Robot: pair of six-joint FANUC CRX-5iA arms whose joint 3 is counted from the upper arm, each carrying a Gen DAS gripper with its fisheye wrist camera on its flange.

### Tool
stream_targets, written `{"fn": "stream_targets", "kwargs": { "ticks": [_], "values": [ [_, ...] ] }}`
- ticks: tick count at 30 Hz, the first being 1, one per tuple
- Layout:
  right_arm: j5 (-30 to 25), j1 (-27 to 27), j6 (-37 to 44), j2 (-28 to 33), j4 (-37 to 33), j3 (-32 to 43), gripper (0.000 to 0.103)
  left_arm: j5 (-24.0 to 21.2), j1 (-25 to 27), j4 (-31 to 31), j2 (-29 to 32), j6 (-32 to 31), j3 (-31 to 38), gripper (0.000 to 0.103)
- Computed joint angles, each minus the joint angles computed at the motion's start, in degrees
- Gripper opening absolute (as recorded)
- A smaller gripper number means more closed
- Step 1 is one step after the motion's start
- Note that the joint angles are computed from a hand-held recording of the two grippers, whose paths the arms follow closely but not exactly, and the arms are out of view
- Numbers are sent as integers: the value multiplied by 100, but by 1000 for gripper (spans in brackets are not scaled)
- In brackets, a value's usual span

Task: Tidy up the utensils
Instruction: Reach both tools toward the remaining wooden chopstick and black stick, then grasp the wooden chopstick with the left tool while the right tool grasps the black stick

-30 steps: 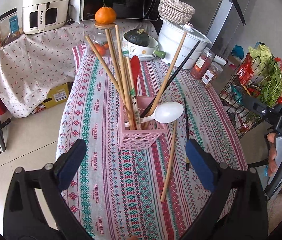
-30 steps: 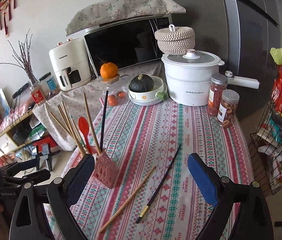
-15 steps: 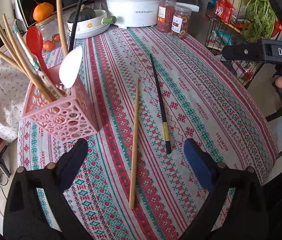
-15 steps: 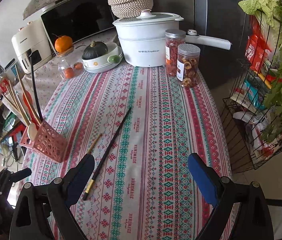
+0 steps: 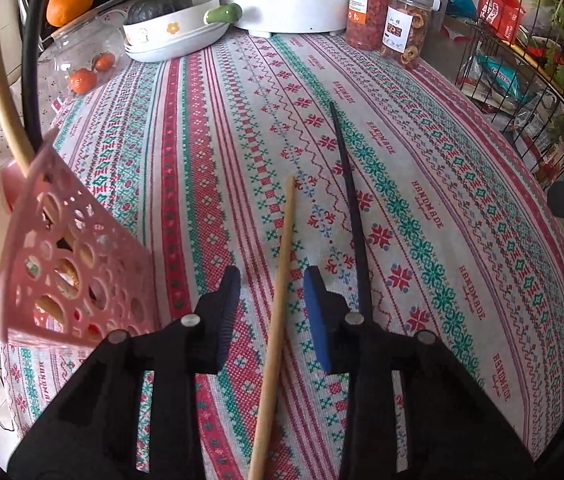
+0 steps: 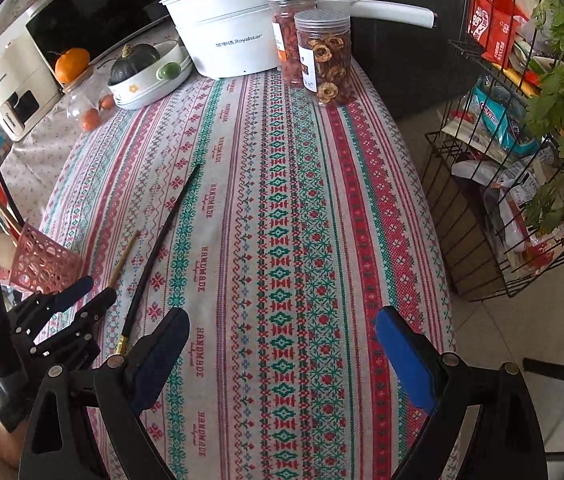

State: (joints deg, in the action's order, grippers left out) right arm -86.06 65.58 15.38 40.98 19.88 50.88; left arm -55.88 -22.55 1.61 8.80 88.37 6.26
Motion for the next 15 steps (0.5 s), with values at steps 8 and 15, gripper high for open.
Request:
{"fn": "stream_targets", "kwargs": {
  "ticks": [8,15],
  "values": [
    [-300,-92,208,442,-182,715,95,-181,2,199,-42,-211,-30,7],
    [-564,-216,268,989,-340,1596,95,188,208,1020,-838,-1087,-747,7]
  ]
}}
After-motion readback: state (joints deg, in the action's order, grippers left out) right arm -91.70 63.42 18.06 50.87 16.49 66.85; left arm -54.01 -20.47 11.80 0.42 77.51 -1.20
